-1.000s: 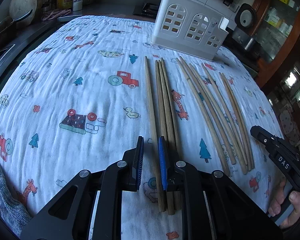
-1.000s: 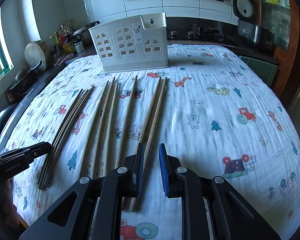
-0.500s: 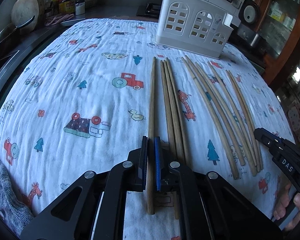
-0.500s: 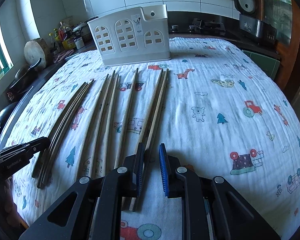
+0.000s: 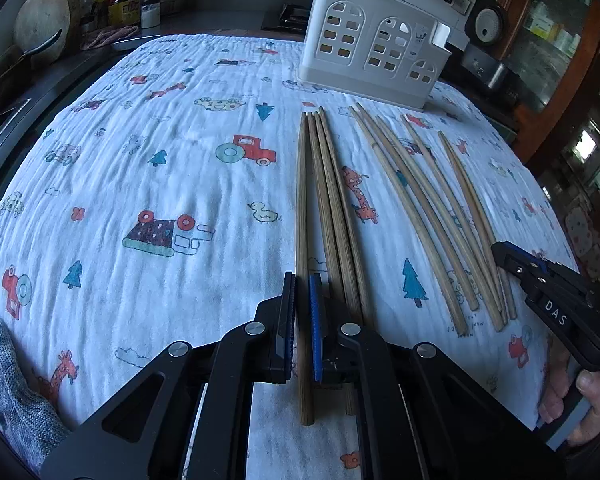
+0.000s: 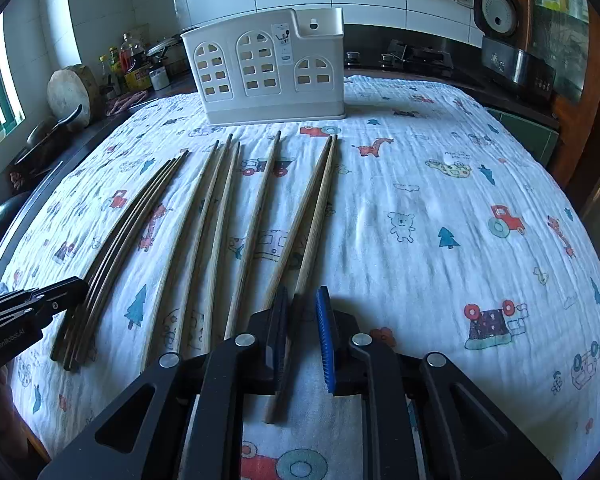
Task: Organize utensils
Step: 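Lower the left tool and close it on one chopstick while the right tool grasps another, then lift the held chopsticks off the cloth with both tools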
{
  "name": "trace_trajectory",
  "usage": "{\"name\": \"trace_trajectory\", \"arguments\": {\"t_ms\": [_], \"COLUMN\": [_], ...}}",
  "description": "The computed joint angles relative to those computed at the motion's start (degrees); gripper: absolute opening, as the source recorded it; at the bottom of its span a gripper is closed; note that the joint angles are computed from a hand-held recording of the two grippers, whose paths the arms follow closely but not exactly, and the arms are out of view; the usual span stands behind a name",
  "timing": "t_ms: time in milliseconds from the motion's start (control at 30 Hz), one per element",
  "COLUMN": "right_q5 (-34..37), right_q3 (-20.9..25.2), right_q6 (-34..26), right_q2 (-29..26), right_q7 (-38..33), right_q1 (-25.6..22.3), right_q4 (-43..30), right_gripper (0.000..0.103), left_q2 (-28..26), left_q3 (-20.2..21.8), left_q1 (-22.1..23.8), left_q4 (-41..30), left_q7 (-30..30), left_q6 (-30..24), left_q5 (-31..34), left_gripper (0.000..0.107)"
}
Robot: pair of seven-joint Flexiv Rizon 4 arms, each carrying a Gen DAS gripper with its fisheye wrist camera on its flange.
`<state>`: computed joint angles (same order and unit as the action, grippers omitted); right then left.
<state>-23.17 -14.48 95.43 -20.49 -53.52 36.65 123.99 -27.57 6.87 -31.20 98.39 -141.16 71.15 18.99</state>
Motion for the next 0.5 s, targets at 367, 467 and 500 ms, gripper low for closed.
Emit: {"name": "trace_trajectory", "arguments": {"t_ms": [367,467,500], "right_q5": [1.4,2.0,2.1], "right_q3": [8.4,9.8,10.4], "right_q6": [-1.3,-1.8,-2.0], "right_q2": [-0.4,-0.8,-0.9], "right_q7": [-1.3,-1.4,-1.7], "right_q1": [-8.2,-9.8,-10.4], "right_q4": [-2.6,-3.8,-4.1], "right_gripper": [0.018,0.018,0.018], "left_q2": [0.2,-0.4,-0.6], "left_q3": [-3.1,-3.0,-2.8], "left_q1": [3.5,3.6,3.5], "left_q4": [1.4,1.0,0.7], "left_q7": [4.5,5.9,6.3], "left_q6": [1.5,1.6,1.4], "left_q5": [-5.2,-6.4,-6.6], "left_gripper": [0.007,0.007,0.007]}}
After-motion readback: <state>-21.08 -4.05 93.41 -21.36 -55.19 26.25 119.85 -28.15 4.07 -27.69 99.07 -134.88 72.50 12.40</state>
